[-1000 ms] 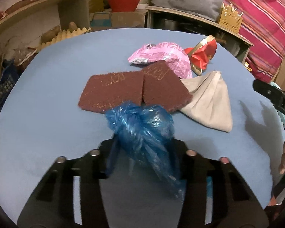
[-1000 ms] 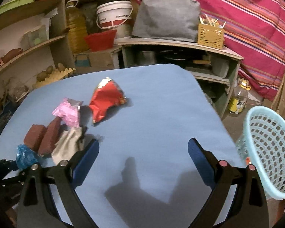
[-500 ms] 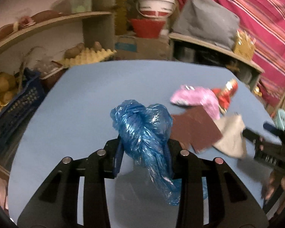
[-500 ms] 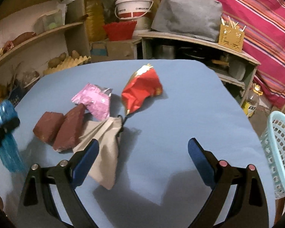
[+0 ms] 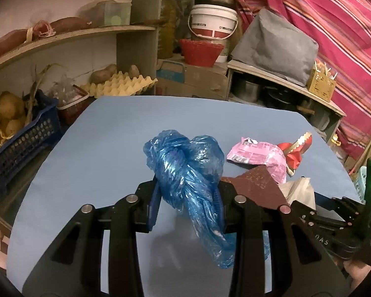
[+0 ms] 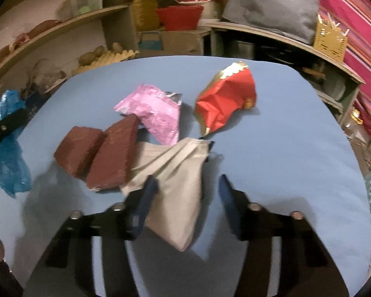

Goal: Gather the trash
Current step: 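Grasp the blue plastic bag with the left tool while the right tool grasps the beige cloth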

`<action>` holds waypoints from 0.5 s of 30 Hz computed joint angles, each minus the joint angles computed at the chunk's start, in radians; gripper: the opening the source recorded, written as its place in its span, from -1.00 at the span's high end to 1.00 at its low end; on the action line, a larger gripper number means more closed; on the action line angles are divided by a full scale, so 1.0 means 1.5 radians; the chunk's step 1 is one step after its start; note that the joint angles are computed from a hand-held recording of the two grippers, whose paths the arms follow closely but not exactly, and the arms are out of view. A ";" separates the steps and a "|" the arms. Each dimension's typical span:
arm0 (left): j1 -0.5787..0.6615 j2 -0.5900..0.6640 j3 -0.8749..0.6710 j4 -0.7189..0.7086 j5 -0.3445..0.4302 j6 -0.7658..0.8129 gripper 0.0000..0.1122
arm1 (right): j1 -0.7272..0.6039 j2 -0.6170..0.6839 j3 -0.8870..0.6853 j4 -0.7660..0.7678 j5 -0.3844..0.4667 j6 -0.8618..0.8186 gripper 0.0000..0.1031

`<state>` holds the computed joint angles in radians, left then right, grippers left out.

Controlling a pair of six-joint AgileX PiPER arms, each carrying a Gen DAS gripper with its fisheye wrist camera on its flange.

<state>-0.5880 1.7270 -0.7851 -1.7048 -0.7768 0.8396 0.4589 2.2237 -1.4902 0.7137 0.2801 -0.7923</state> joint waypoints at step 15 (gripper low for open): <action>-0.034 0.055 -0.075 -0.023 -0.029 0.028 0.38 | -0.095 -0.050 0.047 0.238 -0.014 -0.253 0.67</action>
<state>-0.6392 1.8094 -0.8982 -1.7386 -0.8197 0.8818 0.3163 2.1480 -1.4191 1.0713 0.2586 -1.1711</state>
